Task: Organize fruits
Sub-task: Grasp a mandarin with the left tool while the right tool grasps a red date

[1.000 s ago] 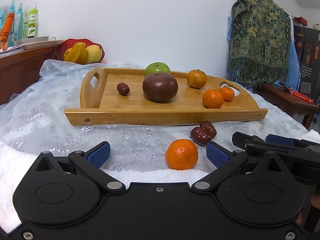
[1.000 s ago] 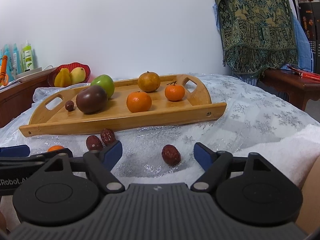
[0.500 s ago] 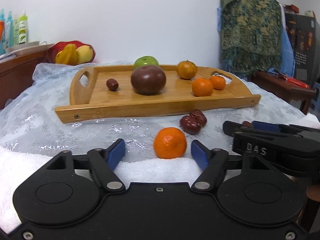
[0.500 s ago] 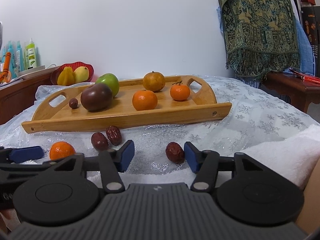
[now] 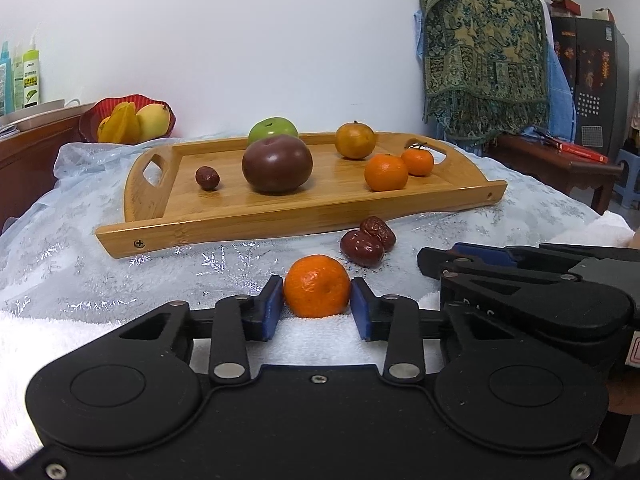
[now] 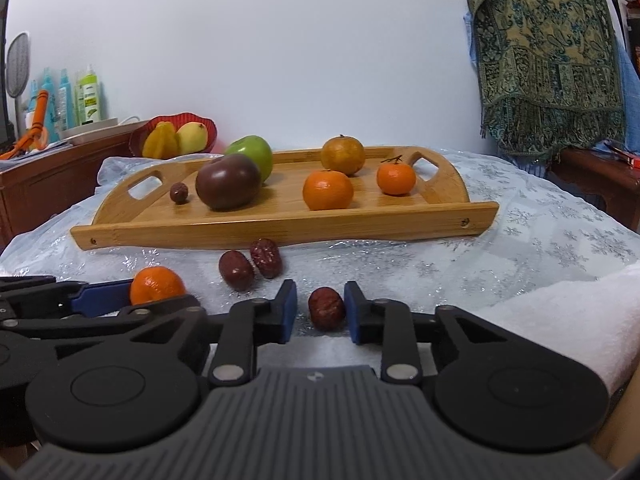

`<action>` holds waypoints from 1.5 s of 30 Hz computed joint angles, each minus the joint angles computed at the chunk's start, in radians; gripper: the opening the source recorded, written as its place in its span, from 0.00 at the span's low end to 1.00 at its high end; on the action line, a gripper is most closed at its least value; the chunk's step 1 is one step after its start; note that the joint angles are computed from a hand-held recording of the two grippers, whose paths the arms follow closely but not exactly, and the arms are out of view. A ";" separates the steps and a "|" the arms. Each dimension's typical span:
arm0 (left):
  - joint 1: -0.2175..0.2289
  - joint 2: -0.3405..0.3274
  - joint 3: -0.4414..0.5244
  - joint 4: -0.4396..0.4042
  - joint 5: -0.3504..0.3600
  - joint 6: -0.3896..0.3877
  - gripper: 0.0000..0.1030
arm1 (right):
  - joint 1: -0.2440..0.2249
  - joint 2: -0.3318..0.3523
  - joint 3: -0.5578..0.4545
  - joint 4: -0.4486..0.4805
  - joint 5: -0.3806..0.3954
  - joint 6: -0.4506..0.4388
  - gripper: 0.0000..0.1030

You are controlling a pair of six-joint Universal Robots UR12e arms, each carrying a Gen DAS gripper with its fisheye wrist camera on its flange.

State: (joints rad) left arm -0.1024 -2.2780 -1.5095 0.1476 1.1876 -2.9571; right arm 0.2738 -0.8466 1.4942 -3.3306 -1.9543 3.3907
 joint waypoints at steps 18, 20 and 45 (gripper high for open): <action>0.012 -0.001 0.012 0.000 -0.030 -0.072 0.32 | -0.003 0.008 -0.007 -0.047 0.025 0.002 0.21; 0.013 -0.003 0.015 0.011 -0.028 -0.080 0.32 | -0.003 0.010 -0.010 -0.051 0.030 0.000 0.21; 0.027 -0.076 0.214 0.021 0.020 -0.168 0.31 | -0.065 0.036 -0.137 -0.070 0.119 -0.022 0.21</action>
State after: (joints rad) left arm -0.0750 -2.3542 -1.2957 0.1685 1.2079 -3.1255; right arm 0.2086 -0.8109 1.3567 -3.4002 -1.8353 3.3687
